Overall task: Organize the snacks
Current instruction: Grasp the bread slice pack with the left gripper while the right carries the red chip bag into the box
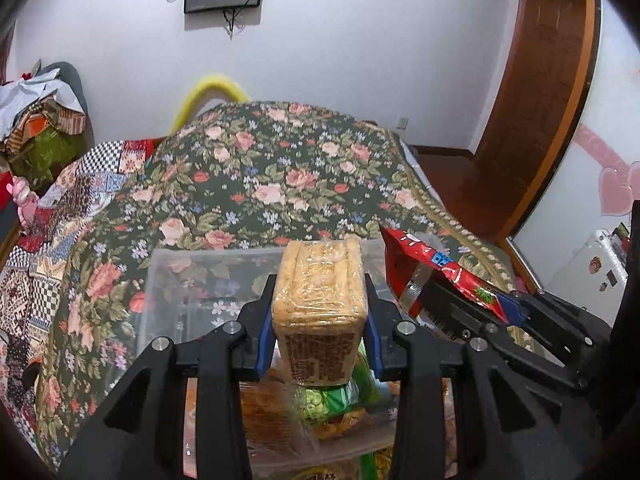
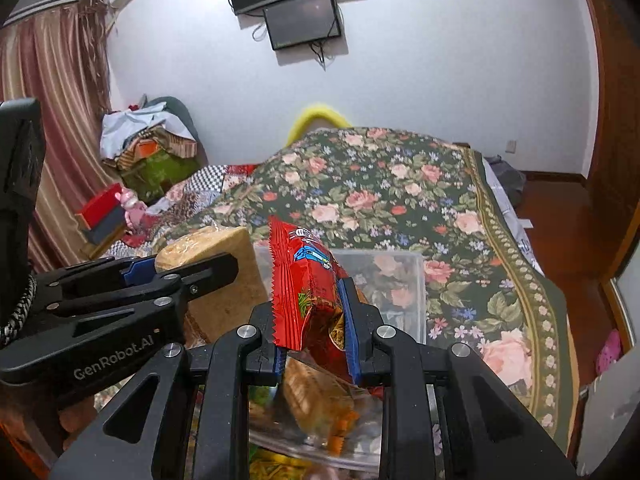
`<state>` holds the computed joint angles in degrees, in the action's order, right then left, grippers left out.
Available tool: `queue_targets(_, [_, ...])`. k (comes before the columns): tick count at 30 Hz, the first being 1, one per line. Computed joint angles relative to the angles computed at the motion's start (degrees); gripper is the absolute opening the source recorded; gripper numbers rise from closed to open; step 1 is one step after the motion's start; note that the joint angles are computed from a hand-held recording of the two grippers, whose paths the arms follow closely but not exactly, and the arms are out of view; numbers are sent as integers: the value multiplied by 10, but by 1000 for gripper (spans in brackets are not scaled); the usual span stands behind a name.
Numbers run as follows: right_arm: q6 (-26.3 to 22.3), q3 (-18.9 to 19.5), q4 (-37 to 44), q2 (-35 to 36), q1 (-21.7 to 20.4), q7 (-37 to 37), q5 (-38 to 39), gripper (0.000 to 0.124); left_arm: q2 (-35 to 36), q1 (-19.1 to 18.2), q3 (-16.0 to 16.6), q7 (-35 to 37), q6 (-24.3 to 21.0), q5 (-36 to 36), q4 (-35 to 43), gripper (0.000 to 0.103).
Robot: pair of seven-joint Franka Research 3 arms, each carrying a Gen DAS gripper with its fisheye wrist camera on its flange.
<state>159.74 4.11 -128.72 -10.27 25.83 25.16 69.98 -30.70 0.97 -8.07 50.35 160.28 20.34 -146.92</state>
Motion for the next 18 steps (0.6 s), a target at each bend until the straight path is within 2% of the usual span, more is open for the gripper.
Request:
queue_targets(5, [6, 5, 3, 14, -3, 6, -21, 21, -2, 10, -9, -6, 9, 19, -6, 37])
queue_targets(13, [6, 6, -8, 8, -5, 44, -68, 25, -35, -25, 24, 33, -11, -17, -20, 40])
queue_targets(17, [-3, 0, -29, -17, -5, 55, -79, 50, -67, -36, 30, 55, -25, -34, -37, 43])
queue_targets(18, [1, -3, -35, -24, -2, 49, -73, 52, -76, -39, 32, 60, -28, -38, -42, 43])
